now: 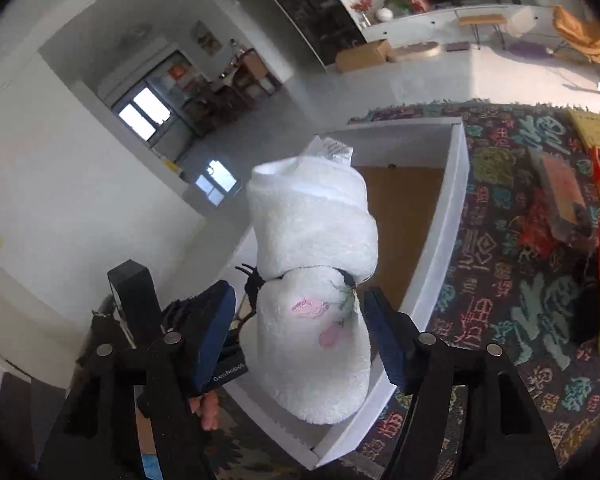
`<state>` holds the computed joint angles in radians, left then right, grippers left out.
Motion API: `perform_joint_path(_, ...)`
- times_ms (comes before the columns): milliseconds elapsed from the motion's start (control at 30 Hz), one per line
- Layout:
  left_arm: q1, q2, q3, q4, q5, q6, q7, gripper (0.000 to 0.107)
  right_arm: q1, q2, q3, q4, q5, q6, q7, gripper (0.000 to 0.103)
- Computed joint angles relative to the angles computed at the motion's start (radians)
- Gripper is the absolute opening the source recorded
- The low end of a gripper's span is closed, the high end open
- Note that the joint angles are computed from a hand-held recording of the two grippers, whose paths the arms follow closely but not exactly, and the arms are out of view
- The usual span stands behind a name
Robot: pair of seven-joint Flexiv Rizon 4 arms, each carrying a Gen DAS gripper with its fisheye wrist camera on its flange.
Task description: Organize soft objects
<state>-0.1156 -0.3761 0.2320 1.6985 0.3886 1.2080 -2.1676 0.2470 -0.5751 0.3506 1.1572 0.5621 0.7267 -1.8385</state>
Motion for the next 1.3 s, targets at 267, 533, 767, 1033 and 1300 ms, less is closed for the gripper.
perform_joint_path(267,0.049,-0.008,-0.095,0.080,-0.112,0.191,0.037,0.102,0.021,0.093,-0.146,0.334,-0.197,0.334,0.027,0.073)
perform_joint_path(533,0.099,-0.189,-0.496,-0.051,-0.346,0.223,0.444,0.102,0.199,0.135,-0.625,0.775,-0.653,0.578,0.649,0.073)
perform_joint_path(767,-0.181,-0.482,-0.251,-0.442,-0.341,0.025,0.425,0.102,0.150,0.053,-0.655,0.741,-0.748,0.612,0.824,0.073)
perform_joint_path(1033,-0.230,-0.574,-0.186,-0.552,-0.379,-0.068,0.470,0.102,0.122,-0.024,-0.676,0.722,-0.873,0.773,0.918,0.078)
perform_joint_path(1300,-0.254,-0.589,-0.150,-0.579,-0.362,-0.076,0.431,0.103,0.106,-0.026,-0.676,0.726,-0.956,0.785,0.979,0.081)
